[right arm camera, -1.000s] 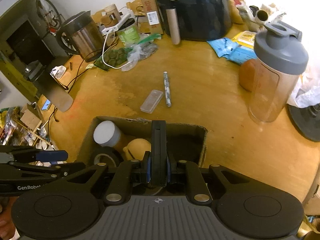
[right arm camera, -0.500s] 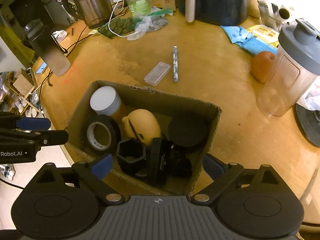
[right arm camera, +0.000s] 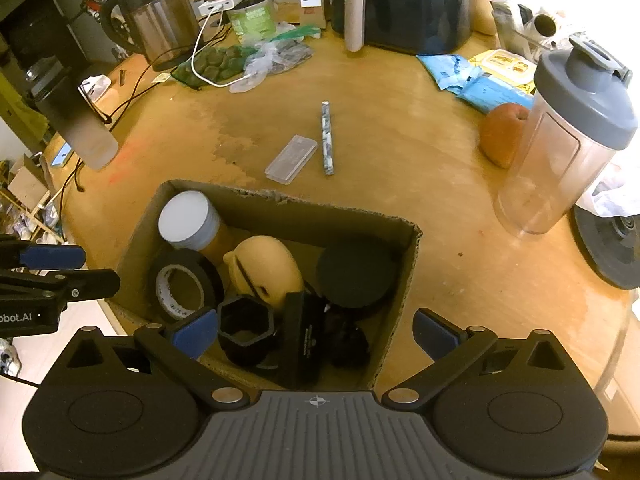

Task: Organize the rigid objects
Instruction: 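Move both tools back over the table toward the pen and clear case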

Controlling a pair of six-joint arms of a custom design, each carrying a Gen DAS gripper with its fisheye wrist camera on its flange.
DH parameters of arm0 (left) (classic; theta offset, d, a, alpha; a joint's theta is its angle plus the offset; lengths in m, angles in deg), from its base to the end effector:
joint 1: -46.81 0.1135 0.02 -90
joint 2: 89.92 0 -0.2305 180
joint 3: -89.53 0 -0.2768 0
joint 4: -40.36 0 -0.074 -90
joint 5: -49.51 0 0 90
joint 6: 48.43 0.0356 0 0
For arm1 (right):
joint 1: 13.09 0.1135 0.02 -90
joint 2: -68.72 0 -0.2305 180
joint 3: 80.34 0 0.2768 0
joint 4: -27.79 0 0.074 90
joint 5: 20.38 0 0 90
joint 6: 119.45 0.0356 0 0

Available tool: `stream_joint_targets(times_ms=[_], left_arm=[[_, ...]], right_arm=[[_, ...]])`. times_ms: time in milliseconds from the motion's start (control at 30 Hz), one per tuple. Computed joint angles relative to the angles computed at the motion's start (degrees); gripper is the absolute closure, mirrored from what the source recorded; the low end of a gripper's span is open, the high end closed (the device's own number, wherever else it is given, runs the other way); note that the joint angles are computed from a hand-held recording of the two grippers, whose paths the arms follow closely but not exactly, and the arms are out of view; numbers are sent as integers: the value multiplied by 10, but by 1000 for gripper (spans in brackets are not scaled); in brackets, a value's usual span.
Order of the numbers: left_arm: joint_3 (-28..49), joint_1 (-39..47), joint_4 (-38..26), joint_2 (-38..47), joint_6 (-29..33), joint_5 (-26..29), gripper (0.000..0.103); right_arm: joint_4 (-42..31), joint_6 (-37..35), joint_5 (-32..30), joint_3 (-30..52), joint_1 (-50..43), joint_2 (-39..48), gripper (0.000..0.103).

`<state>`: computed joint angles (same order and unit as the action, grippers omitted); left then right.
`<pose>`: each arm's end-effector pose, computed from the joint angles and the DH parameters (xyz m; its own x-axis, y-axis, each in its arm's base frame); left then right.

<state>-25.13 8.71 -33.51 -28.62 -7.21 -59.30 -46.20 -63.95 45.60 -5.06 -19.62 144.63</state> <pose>0.1822 -0.1283 0.2341 -0.8603 -0.2302 -0.4549 -0.2284 0.9717 -0.0599 0.2688 -0.0162 0.2313 -0.7875 -0.4306 -0.4409 -0.5454 0.8201 0.1732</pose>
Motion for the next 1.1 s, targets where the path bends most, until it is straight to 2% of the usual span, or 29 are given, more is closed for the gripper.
stream_joint_targets(times_ms=[467,867,900,933,967,1100], left_arm=[[1,59,39,7,84,29,50],[-6,122,56,-5,139,51,48],[-6,128,57,-6,144,53,46],[-7,133,57,-8,147,55,37],[-9,139,61,-11,153,55,33],[-13,160,71,-16,171,62,33]], right_arm=[[44,71,18,11,20,21,0],[79,123,31,30,74,50,0],[81,127,32,32,79,54,0],[83,131,33,35,84,57,0],[86,135,34,38,88,61,0],[97,152,38,45,101,73,0]])
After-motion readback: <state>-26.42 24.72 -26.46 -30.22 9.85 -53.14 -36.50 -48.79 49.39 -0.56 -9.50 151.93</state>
